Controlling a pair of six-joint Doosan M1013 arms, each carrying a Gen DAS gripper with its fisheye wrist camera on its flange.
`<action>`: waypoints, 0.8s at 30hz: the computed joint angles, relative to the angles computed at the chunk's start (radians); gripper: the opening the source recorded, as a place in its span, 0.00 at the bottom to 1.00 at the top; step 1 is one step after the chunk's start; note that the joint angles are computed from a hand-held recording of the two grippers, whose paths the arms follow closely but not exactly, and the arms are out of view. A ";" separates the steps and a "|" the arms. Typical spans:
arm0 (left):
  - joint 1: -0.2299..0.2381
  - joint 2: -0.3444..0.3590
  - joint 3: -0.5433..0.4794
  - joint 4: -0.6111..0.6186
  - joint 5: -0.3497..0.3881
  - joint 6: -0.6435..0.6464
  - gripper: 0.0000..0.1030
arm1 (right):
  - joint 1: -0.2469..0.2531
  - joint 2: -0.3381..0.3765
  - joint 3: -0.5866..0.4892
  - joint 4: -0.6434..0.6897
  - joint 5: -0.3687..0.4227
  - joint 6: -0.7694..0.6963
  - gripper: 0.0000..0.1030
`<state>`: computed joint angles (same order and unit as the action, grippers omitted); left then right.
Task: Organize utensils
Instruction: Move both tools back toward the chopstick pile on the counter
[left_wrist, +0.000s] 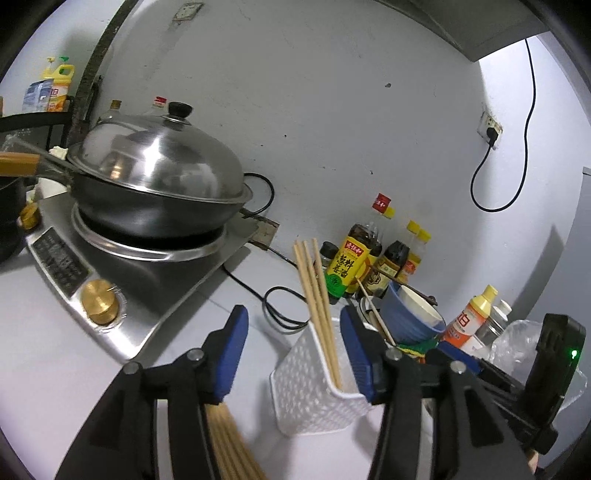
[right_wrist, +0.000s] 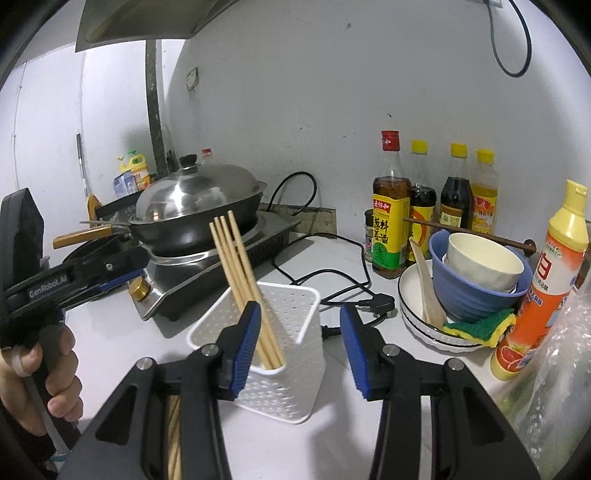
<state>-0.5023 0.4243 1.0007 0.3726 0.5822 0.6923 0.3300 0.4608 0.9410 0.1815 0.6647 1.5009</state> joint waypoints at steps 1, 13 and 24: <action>0.000 -0.008 0.011 0.004 -0.001 -0.003 0.50 | 0.004 -0.003 0.001 -0.008 0.002 0.005 0.41; 0.005 -0.098 0.155 0.080 -0.022 -0.063 0.53 | 0.054 -0.029 0.014 -0.105 0.047 0.054 0.41; 0.025 -0.160 0.260 0.085 -0.033 -0.078 0.53 | 0.092 -0.022 -0.005 -0.183 0.111 0.095 0.41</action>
